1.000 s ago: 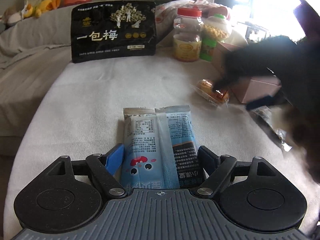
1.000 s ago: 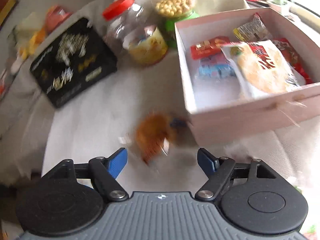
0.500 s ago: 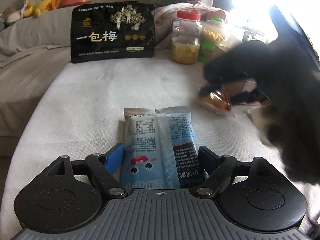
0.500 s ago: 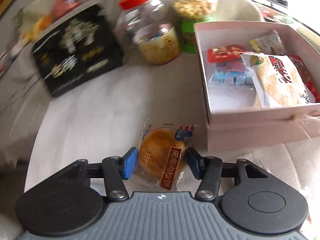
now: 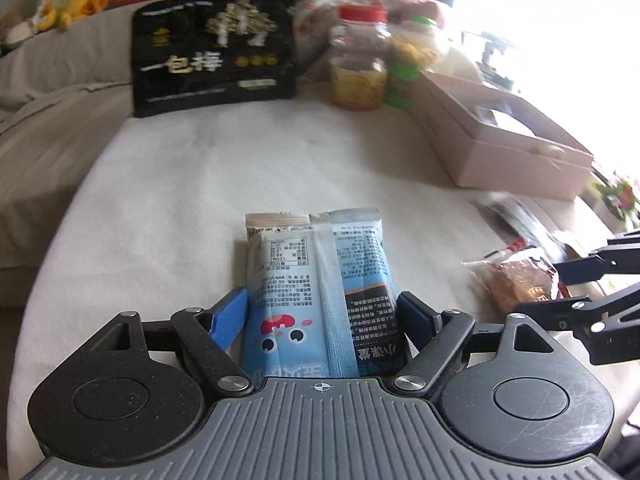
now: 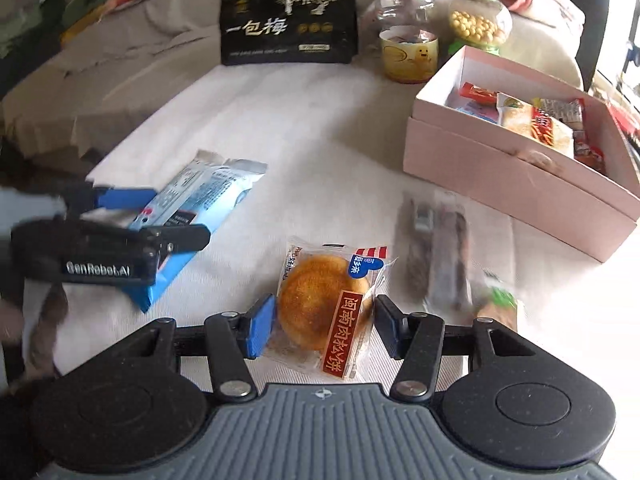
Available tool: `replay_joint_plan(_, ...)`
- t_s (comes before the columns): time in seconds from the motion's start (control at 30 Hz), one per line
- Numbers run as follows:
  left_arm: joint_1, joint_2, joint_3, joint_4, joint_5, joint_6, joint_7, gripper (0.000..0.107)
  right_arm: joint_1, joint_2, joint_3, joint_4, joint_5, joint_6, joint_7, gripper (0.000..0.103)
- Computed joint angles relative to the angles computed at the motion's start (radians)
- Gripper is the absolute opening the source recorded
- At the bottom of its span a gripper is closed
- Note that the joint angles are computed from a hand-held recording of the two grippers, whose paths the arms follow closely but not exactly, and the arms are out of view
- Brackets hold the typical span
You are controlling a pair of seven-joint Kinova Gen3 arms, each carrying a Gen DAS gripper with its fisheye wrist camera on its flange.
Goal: Organize snacks
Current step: 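Lift the pastry pack with the right tool while the left lifts the blue-white bag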
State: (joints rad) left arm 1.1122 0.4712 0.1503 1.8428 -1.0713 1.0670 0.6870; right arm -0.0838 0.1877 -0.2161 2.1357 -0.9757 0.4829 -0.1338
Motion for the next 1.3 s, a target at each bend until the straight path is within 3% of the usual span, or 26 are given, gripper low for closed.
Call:
replay_joint_plan(0.07, -0.003, -0.020, 0.009, 0.022, -0.025, -0.055, 0.004, 0.086, 0.015, -0.017, -0.001, 0.021, -0.014, -0.002, 0.048, 0.056)
replay_joint_plan(0.1, -0.004, -0.025, 0.015, 0.023, -0.030, -0.071, -0.005, 0.086, 0.017, -0.026, -0.002, 0.034, -0.030, -0.014, 0.072, 0.063)
replay_joint_plan(0.13, -0.005, -0.023, 0.020, 0.017, -0.028, -0.077, -0.023, 0.086, 0.011, -0.033, 0.000, 0.046, -0.037, -0.033, 0.081, 0.070)
replay_joint_plan(0.23, 0.001, -0.002, 0.022, -0.022, 0.002, -0.055, -0.083, 0.086, 0.001, -0.034, 0.000, 0.066, -0.076, -0.072, 0.099, 0.074)
replay_joint_plan(0.33, 0.006, -0.005, 0.009, -0.023, 0.013, -0.069, -0.082, 0.087, -0.005, -0.017, 0.009, 0.060, -0.111, -0.067, 0.096, 0.074)
replay_joint_plan(0.47, 0.005, -0.014, -0.002, -0.016, 0.016, -0.093, -0.062, 0.088, 0.027, -0.003, -0.030, 0.086, -0.259, -0.084, 0.245, 0.072)
replay_joint_plan(0.53, 0.003, -0.018, -0.003, -0.016, 0.019, -0.096, -0.066, 0.088, 0.041, -0.008, -0.045, 0.102, -0.312, -0.091, 0.327, 0.055)
replay_joint_plan(0.57, 0.005, -0.016, -0.004, -0.020, 0.021, -0.090, -0.068, 0.086, 0.042, -0.013, -0.041, 0.110, -0.334, -0.085, 0.367, 0.055)
replay_joint_plan(0.73, 0.034, -0.019, -0.019, -0.024, -0.015, -0.059, -0.001, 0.079, 0.053, -0.050, 0.065, 0.107, -0.373, 0.046, 0.461, 0.055)
replay_joint_plan(0.87, 0.063, -0.032, -0.018, -0.069, -0.139, 0.067, -0.015, 0.079, 0.105, -0.122, 0.158, 0.078, -0.486, 0.196, 0.564, 0.055)
replay_joint_plan(0.97, 0.096, -0.044, -0.081, -0.118, -0.254, 0.119, -0.057, 0.080, 0.120, -0.147, 0.211, 0.017, -0.578, 0.257, 0.583, 0.055)
replay_joint_plan(1.1, -0.034, -0.017, -0.049, -0.250, -0.367, 0.067, -0.216, 0.080, 0.104, -0.136, 0.228, -0.080, -0.669, 0.191, 0.561, 0.055)
replay_joint_plan(1.23, -0.189, 0.049, -0.008, -0.391, -0.371, -0.091, -0.336, 0.080, 0.107, -0.049, 0.233, -0.216, -0.609, 0.164, 0.398, 0.055)
replay_joint_plan(1.3, -0.214, 0.104, -0.044, -0.449, -0.369, -0.171, -0.355, 0.081, 0.118, 0.002, 0.223, -0.277, -0.564, 0.152, 0.317, 0.055)
